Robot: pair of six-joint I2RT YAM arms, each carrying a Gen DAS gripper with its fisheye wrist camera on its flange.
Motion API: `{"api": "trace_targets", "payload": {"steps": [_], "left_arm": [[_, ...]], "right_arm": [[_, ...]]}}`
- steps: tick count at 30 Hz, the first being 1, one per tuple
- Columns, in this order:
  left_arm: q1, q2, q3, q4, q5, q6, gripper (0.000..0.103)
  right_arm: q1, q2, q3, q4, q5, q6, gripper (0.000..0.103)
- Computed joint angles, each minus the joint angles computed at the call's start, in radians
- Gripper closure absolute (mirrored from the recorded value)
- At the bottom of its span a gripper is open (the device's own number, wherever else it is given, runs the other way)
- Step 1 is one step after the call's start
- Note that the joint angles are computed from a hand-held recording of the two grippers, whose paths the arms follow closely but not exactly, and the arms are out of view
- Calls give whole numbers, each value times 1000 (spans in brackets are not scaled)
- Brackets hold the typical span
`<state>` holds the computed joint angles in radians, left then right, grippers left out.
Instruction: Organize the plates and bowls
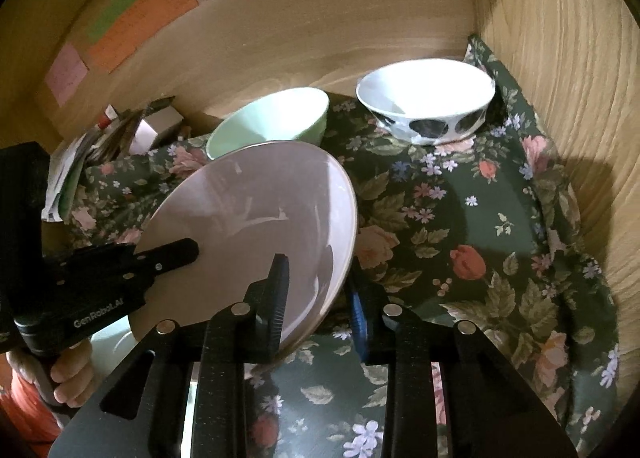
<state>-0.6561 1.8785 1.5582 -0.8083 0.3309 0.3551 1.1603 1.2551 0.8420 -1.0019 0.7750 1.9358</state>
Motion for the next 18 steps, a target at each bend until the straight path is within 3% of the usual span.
{"api": "trace_targets", "payload": {"steps": [10, 18], "left_arm": [[65, -120, -45, -19, 57, 17, 85], [134, -196, -66, -52, 89, 40, 85]], "right_arm": [[63, 97, 181, -152, 66, 40, 78], [88, 186, 307, -186, 104, 20, 78]]}}
